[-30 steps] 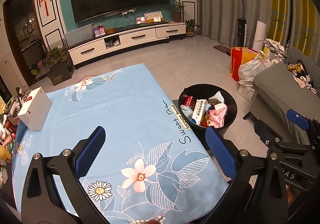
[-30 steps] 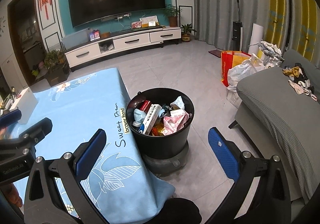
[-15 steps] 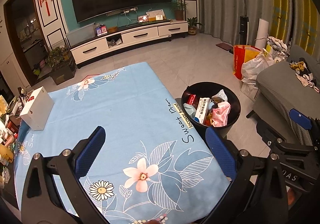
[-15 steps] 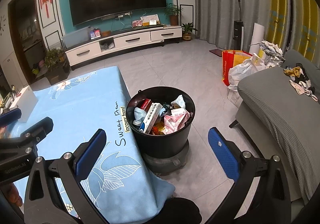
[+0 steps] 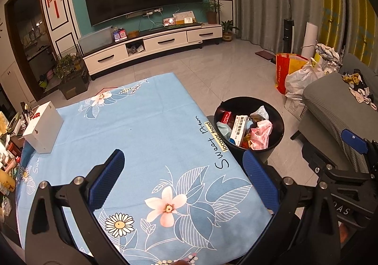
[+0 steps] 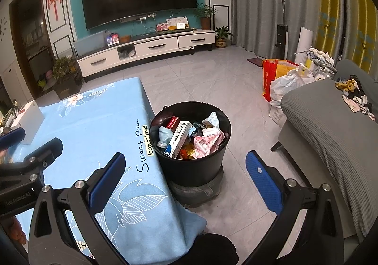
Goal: Collect trash
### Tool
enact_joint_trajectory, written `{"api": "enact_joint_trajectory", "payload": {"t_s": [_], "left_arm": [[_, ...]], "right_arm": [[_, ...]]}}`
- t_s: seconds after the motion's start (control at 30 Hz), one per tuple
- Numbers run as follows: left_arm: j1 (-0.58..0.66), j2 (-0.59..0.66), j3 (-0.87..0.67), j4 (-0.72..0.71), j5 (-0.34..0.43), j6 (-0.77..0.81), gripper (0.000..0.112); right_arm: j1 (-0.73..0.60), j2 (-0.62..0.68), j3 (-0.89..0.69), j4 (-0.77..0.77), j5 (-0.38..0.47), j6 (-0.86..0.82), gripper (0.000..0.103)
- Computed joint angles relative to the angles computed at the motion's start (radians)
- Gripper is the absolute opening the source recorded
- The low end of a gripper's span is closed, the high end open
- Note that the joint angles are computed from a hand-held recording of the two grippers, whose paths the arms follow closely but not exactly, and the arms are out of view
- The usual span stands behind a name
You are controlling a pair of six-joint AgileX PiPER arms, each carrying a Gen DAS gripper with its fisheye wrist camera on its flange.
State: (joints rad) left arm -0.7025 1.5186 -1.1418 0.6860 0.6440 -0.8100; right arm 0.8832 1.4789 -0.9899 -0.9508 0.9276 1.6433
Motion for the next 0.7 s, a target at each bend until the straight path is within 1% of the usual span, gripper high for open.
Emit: {"api": "enact_joint_trajectory", "payload": {"t_s": [0.7], "left_arm": [[0.004, 0.002, 0.006, -0.001, -0.005, 0.0, 0.1]], "right_arm": [[0.0, 0.002, 0.001, -0.002, -0.002, 0.002, 0.1]]}}
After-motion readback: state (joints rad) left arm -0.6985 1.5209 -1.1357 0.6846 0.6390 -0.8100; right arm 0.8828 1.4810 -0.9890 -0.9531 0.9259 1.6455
